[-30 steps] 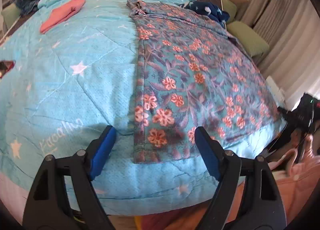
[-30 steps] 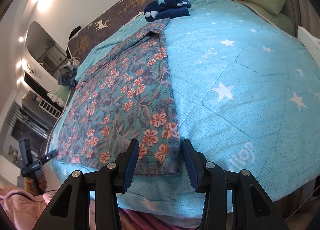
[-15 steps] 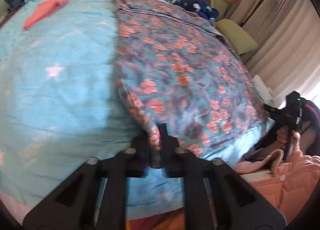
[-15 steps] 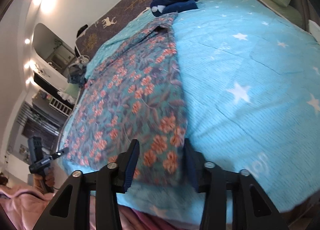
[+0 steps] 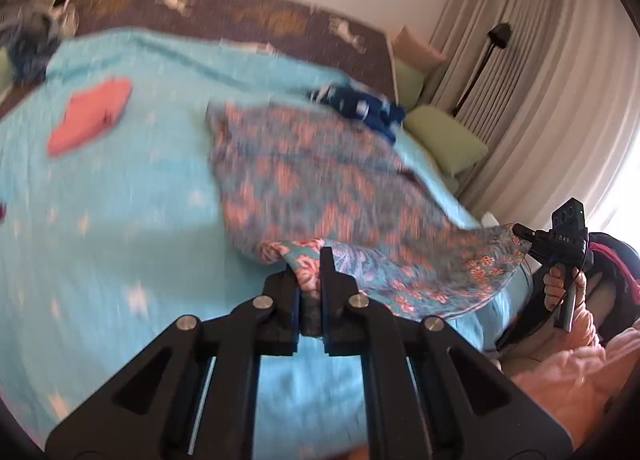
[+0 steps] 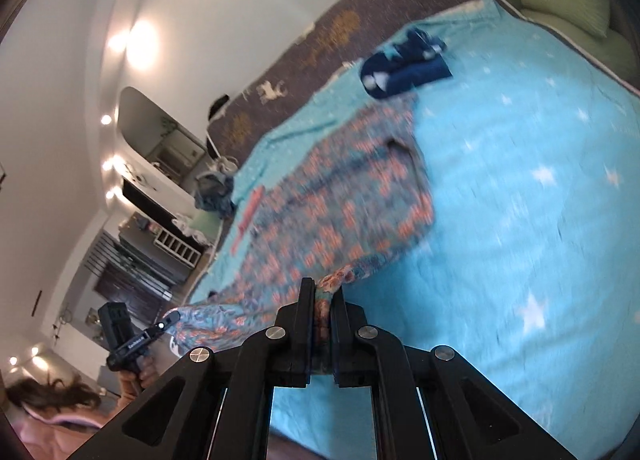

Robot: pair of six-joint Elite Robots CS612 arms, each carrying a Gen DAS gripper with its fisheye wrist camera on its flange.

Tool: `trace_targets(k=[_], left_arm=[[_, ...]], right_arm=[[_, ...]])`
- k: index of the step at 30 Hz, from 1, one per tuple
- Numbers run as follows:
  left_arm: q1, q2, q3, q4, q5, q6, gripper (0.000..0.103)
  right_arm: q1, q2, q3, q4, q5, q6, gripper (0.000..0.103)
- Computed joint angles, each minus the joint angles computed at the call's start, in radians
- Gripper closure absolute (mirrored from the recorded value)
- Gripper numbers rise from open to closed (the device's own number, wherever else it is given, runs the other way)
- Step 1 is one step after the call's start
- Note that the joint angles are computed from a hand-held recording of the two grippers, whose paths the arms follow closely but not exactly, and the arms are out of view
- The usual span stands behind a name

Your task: Fold small clothes

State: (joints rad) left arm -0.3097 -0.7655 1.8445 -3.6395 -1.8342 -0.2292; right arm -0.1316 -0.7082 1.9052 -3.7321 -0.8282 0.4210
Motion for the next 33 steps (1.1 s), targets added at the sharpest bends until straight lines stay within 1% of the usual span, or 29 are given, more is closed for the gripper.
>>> trace_targets(k=[2, 4, 7, 10, 15, 17, 19, 20, 21, 23, 27, 28, 30, 31, 32, 33], left_arm=[[0.002, 0.01, -0.04, -0.011, 0.004, 0.016, 0.094], [0.003, 0.016, -0.077, 0.008, 0.02, 0.03, 0.094], [0.009, 0.029, -0.155, 0.051, 0.036, 0.047, 0.094], [0.02, 0.054, -0.253, 0.109, 0.038, 0.041, 0.094], [0.028, 0.123, -0.461, 0.236, 0.072, 0.032, 0.094], [0.032, 0.162, -0.555, 0.288, 0.077, 0.017, 0.094], [0.033, 0.209, -0.659, 0.35, 0.104, 0.01, 0.094], [0.035, 0.242, -0.727, 0.398, 0.117, 0.009, 0.094], [0.035, 0.265, -0.771, 0.43, 0.128, 0.004, 0.094], [0.038, 0.326, -0.885, 0.518, 0.153, -0.013, 0.094], [0.044, 0.475, -1.149, 0.757, 0.173, -0.068, 0.094], [0.046, 0.517, -1.222, 0.823, 0.173, -0.072, 0.094], [0.045, 0.581, -1.339, 0.944, 0.176, -0.073, 0.093], [0.044, 0.605, -1.383, 0.99, 0.177, -0.072, 0.093], [0.043, 0.624, -1.415, 1.023, 0.179, -0.071, 0.093], [0.041, 0.633, -1.429, 1.039, 0.182, -0.068, 0.093]], right_arm=[[0.002, 0.001, -0.029, -0.001, -0.004, 0.008, 0.097], [0.006, 0.002, -0.072, 0.006, -0.012, 0.013, 0.097], [0.013, 0.001, -0.136, 0.023, -0.038, -0.015, 0.097], [0.021, 0.009, -0.221, 0.055, -0.075, -0.034, 0.097], [0.037, 0.057, -0.409, 0.165, -0.126, -0.043, 0.097], [0.043, 0.088, -0.497, 0.222, -0.146, -0.044, 0.097], [0.049, 0.13, -0.597, 0.278, -0.171, -0.035, 0.097], [0.05, 0.154, -0.647, 0.305, -0.176, -0.025, 0.097], [0.052, 0.179, -0.699, 0.338, -0.191, -0.016, 0.097], [0.058, 0.228, -0.8, 0.418, -0.233, -0.017, 0.097], [0.07, 0.337, -0.998, 0.627, -0.311, -0.042, 0.097], [0.075, 0.366, -1.049, 0.685, -0.339, -0.056, 0.096], [0.085, 0.419, -1.142, 0.792, -0.393, -0.091, 0.094], [0.09, 0.446, -1.19, 0.855, -0.421, -0.113, 0.094], [0.095, 0.461, -1.218, 0.896, -0.445, -0.124, 0.092], [0.097, 0.476, -1.242, 0.935, -0.461, -0.129, 0.086]])
